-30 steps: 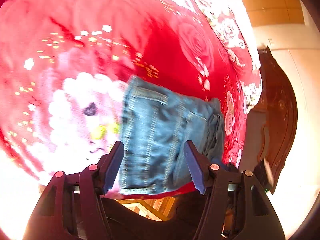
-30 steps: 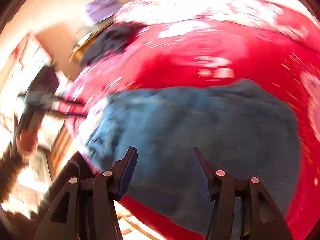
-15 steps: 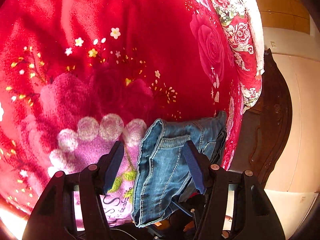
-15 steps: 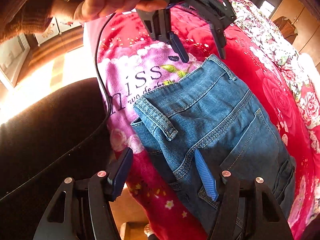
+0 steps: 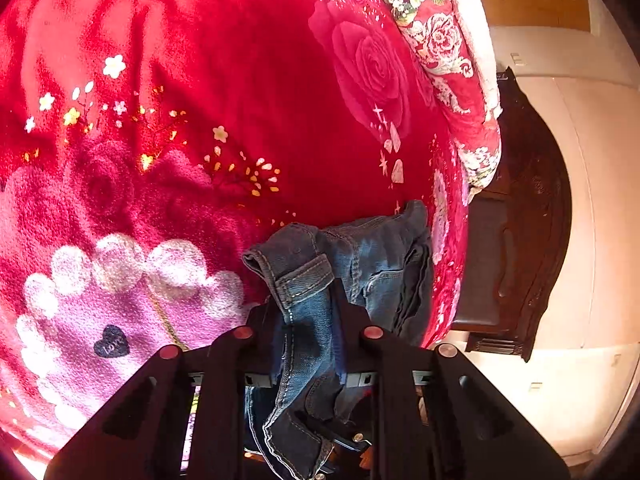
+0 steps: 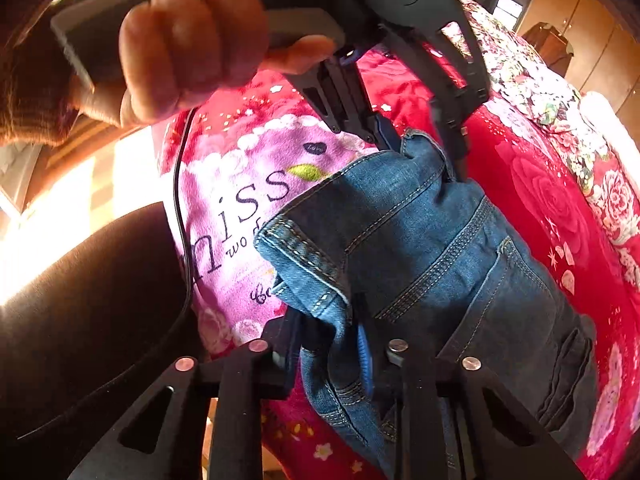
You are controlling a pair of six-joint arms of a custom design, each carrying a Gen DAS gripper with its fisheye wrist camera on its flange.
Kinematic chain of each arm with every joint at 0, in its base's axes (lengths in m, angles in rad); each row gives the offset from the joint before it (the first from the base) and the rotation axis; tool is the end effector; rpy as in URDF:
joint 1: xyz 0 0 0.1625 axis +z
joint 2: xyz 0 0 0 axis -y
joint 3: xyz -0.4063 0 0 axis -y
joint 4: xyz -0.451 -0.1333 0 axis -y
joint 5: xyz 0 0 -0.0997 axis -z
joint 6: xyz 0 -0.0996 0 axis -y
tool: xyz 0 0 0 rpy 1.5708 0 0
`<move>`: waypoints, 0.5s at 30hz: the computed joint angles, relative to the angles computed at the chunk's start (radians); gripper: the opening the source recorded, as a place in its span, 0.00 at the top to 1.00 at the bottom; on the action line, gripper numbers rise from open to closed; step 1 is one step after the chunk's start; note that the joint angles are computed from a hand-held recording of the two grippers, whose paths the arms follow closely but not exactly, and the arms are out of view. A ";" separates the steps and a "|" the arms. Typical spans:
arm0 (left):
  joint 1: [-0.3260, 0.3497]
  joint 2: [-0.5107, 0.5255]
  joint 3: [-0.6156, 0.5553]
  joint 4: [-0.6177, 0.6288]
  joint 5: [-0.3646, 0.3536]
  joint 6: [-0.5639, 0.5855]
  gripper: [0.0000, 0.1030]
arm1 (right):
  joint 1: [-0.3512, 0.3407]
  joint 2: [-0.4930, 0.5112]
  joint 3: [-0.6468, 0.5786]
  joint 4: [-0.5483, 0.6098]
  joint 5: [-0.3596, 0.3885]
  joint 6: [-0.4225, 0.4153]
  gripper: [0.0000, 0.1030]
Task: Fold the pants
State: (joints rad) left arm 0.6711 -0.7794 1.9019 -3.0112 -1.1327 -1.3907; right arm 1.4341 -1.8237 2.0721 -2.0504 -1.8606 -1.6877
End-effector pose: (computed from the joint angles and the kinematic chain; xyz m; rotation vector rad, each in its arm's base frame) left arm -0.3665 -0.5152 -0.0129 0.8139 -2.8180 0.7884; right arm 0.0419 -0.4645 0.3749 1.9129 -2.0184 -0.1233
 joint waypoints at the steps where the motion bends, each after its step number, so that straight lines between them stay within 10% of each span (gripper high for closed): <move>1: -0.008 -0.003 0.002 -0.009 0.017 -0.005 0.86 | 0.002 0.007 -0.020 0.022 0.011 0.028 0.83; 8: -0.027 0.053 -0.119 -0.030 0.029 0.098 0.86 | -0.001 0.097 -0.232 0.192 0.134 0.268 0.85; 15: 0.010 0.276 -0.495 0.058 -0.117 0.278 0.86 | -0.085 0.191 -0.483 0.330 0.268 0.490 0.85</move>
State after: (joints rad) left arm 0.6812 -0.5035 1.4069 -2.9536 -1.2498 -1.1126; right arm 1.3490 -1.6327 1.5895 -1.7208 -1.5923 -1.1977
